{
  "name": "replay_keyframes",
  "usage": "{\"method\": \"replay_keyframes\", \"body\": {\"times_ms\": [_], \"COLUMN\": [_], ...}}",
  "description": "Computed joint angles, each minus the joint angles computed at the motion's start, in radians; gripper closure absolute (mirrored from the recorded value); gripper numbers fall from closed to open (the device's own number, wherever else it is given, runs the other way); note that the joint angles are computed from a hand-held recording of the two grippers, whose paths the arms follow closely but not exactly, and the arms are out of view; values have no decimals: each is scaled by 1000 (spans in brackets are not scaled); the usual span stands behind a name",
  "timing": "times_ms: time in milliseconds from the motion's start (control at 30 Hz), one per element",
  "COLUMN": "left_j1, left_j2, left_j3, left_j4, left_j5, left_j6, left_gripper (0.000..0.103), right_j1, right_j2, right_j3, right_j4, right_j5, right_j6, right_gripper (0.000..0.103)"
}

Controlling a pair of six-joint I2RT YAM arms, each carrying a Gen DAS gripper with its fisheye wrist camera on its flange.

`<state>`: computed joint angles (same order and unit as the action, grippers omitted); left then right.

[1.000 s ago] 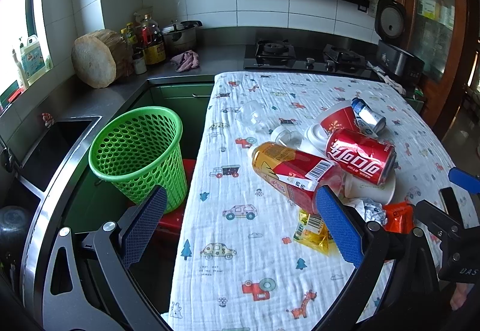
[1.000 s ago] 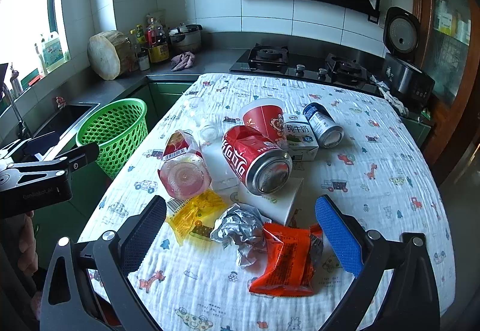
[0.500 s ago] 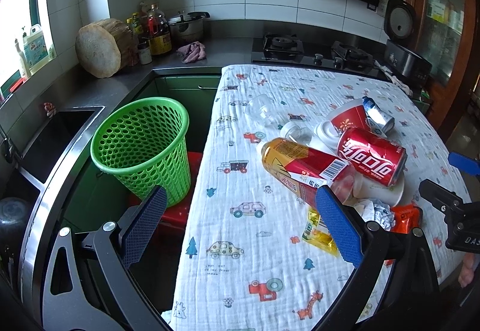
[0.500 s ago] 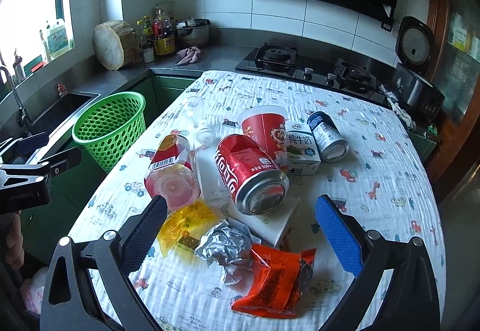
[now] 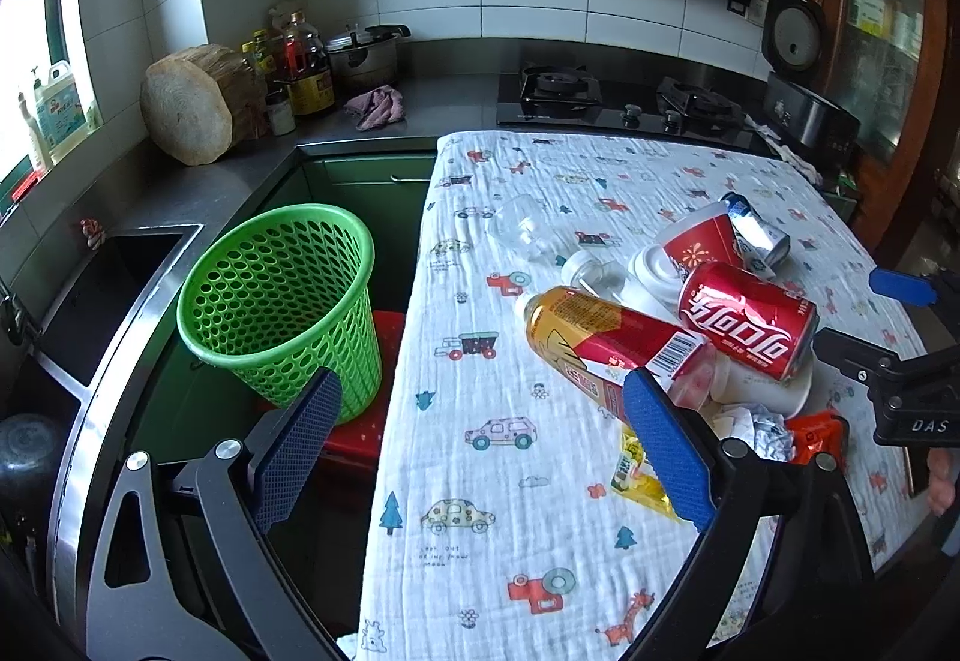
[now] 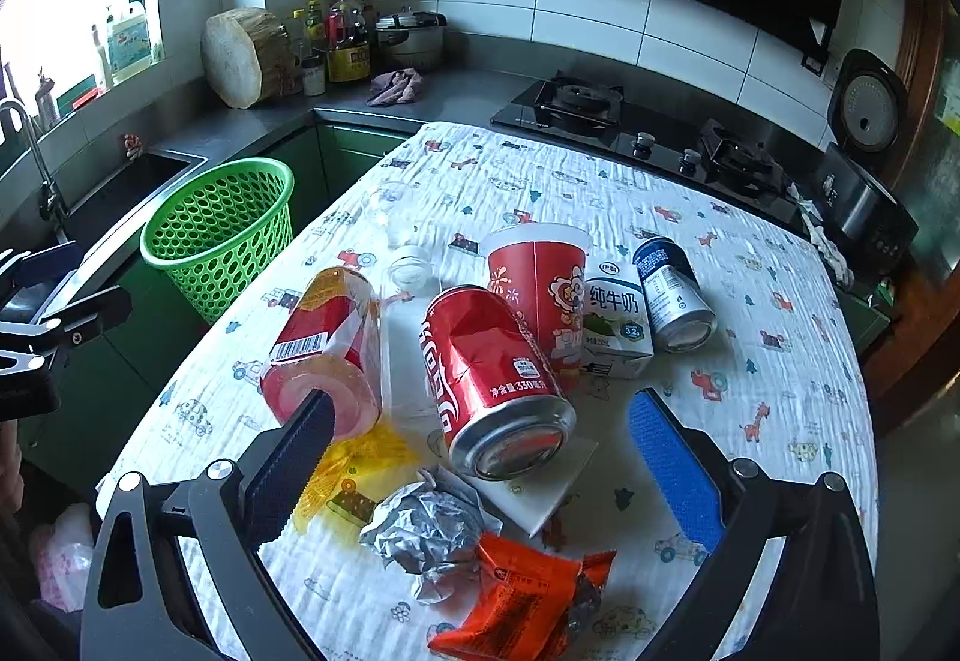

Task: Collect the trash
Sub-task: 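Grasp the red Coca-Cola can with the right tool while the left tool grasps the yellow-red tea bottle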

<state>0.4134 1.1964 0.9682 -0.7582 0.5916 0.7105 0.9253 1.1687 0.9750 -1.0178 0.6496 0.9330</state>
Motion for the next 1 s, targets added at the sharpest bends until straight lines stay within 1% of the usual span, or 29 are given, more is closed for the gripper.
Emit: {"method": "replay_keyframes", "body": {"times_ms": [67, 100, 133, 200, 300, 400, 433, 500, 633, 767, 867, 1000], "left_j1": [-7, -12, -17, -25, -30, -38, -39, -44, -66, -111, -155, -220], "left_j2": [15, 23, 32, 50, 80, 87, 93, 108, 154, 203, 267, 343], "left_j3": [16, 23, 30, 44, 68, 70, 74, 86, 131, 178, 233, 287], "left_j4": [-13, -18, -23, -30, -44, -35, -44, -61, -116, -158, -216, -250], "left_j5": [1, 0, 0, -4, -2, -7, -3, 1, 18, 17, 16, 1], "left_j6": [0, -1, 0, -5, -15, -25, -22, -21, -23, -46, -82, -154], "left_gripper": [11, 11, 11, 11, 12, 13, 16, 17, 22, 22, 21, 20], "right_j1": [-49, -76, -105, -156, -220, -276, -296, -330, -407, -467, -488, -507], "right_j2": [-16, -21, -25, -26, -5, 14, 20, 36, 72, 119, 161, 181], "right_j3": [-16, -22, -27, -35, -28, -22, -23, -22, -26, -16, 0, 3], "right_j4": [41, 58, 76, 112, 131, 149, 160, 173, 208, 231, 234, 243], "right_j5": [-47, -72, -103, -158, -210, -262, -287, -316, -414, -473, -486, -511], "right_j6": [-65, -96, -130, -190, -269, -336, -358, -387, -450, -500, -526, -544], "right_gripper": [10, 17, 20, 21, 21, 23, 24, 24, 28, 28, 30, 35]}}
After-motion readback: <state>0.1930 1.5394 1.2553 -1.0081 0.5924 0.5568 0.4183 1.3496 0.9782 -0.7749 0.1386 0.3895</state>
